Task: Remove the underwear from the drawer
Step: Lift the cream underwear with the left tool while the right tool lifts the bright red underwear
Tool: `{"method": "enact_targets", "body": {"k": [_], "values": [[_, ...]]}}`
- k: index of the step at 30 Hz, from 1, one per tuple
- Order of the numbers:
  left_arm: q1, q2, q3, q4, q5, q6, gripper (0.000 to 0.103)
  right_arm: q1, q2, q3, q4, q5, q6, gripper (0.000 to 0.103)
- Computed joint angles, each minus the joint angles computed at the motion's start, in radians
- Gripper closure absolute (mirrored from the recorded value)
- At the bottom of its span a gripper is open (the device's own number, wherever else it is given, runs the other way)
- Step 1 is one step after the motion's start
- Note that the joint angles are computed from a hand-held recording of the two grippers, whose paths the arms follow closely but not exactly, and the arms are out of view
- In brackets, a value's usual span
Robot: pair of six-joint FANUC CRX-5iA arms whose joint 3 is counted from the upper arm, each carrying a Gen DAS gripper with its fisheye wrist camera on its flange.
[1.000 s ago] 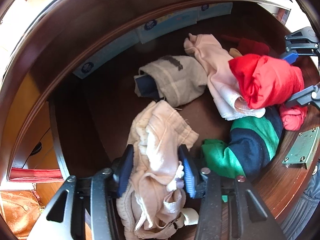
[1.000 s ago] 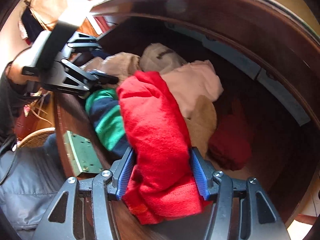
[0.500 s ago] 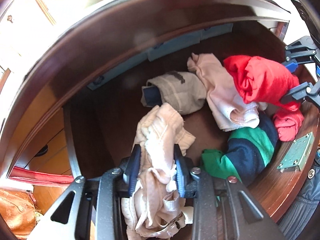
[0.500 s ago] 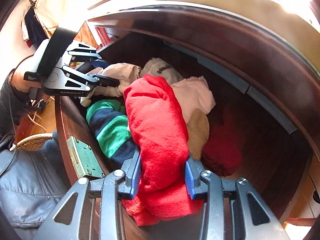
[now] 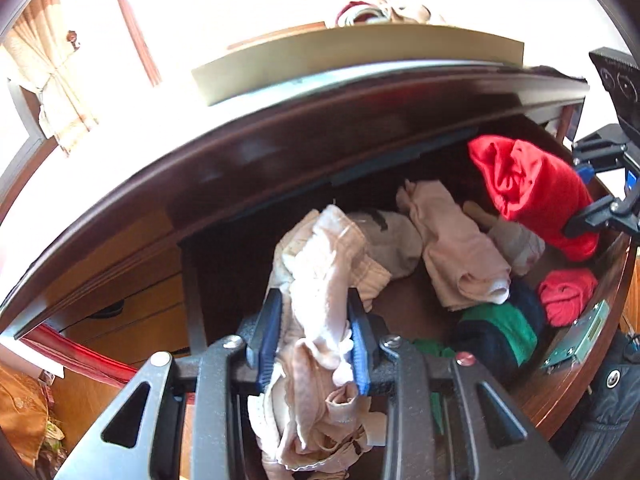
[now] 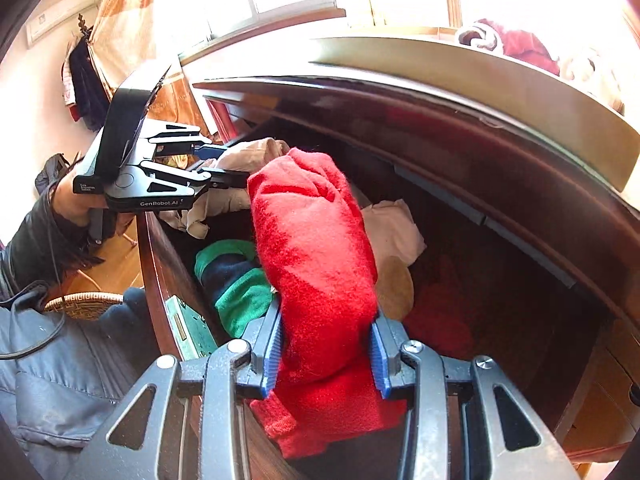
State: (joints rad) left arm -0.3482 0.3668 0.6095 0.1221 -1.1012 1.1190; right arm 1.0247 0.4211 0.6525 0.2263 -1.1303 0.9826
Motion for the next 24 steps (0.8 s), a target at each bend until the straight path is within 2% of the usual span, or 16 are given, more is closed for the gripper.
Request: {"method": "enact_targets", "body": {"k": [4, 11, 20, 24], "values": [[0.017, -0.065, -0.101, 0.022, 0.092, 0.003, 0.074, 0.007, -0.012, -0.028, 0.027, 0.030, -0.011, 0.064], [0.044, -0.136, -0.204, 0.071, 0.199, 0.018, 0.074, 0.021, -0.076, -0.134, 0.083, 0.115, -0.052, 0.063], [0.051, -0.234, -0.393, 0.157, 0.371, -0.023, 0.074, 0.033, -0.134, -0.250, 0.168, 0.205, -0.123, 0.063], [0.047, -0.250, -0.432, 0.196, 0.403, -0.041, 0.074, 0.043, -0.153, -0.294, 0.224, 0.244, -0.163, 0.063]]}}
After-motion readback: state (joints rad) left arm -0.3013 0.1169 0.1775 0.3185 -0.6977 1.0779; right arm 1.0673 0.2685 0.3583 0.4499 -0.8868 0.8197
